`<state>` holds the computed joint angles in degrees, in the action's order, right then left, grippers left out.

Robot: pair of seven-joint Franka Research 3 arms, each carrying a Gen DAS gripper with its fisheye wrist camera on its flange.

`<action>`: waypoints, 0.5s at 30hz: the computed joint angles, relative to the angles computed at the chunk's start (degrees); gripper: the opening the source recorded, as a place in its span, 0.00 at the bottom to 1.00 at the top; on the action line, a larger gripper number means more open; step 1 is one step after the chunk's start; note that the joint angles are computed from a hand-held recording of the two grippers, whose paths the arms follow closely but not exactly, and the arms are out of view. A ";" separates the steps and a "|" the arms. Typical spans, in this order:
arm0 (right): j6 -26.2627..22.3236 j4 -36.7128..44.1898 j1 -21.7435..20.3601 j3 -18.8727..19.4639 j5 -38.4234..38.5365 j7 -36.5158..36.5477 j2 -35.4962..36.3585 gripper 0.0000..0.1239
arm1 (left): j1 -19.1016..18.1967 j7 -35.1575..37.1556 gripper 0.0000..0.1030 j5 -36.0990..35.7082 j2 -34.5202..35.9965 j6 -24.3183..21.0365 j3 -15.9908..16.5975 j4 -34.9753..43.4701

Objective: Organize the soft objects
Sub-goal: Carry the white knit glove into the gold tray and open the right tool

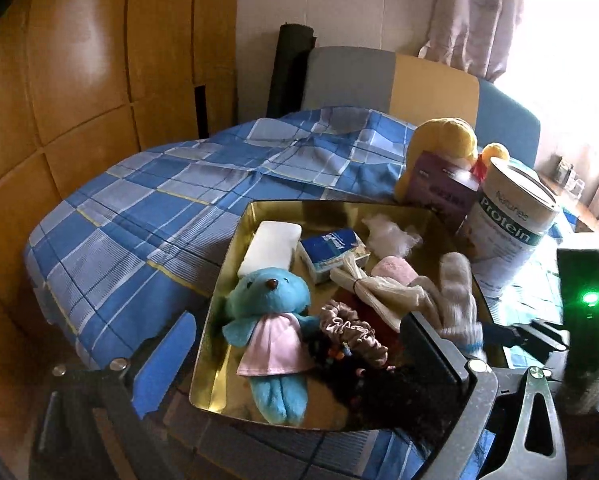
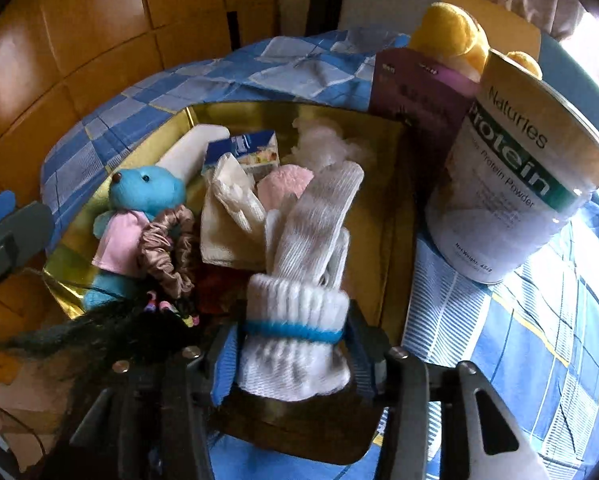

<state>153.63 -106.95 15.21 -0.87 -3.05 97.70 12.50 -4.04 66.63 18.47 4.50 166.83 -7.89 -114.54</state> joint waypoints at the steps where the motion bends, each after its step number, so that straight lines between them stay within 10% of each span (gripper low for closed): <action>1: 0.96 -0.70 -0.03 0.03 0.31 0.27 -0.53 0.47 | -0.09 -0.56 1.00 0.70 -0.14 0.02 0.13 -0.12; 15: 5.20 -1.26 0.40 -0.05 -3.22 2.41 -0.67 0.48 | -0.18 -3.57 1.00 2.80 -1.15 0.57 0.33 -1.23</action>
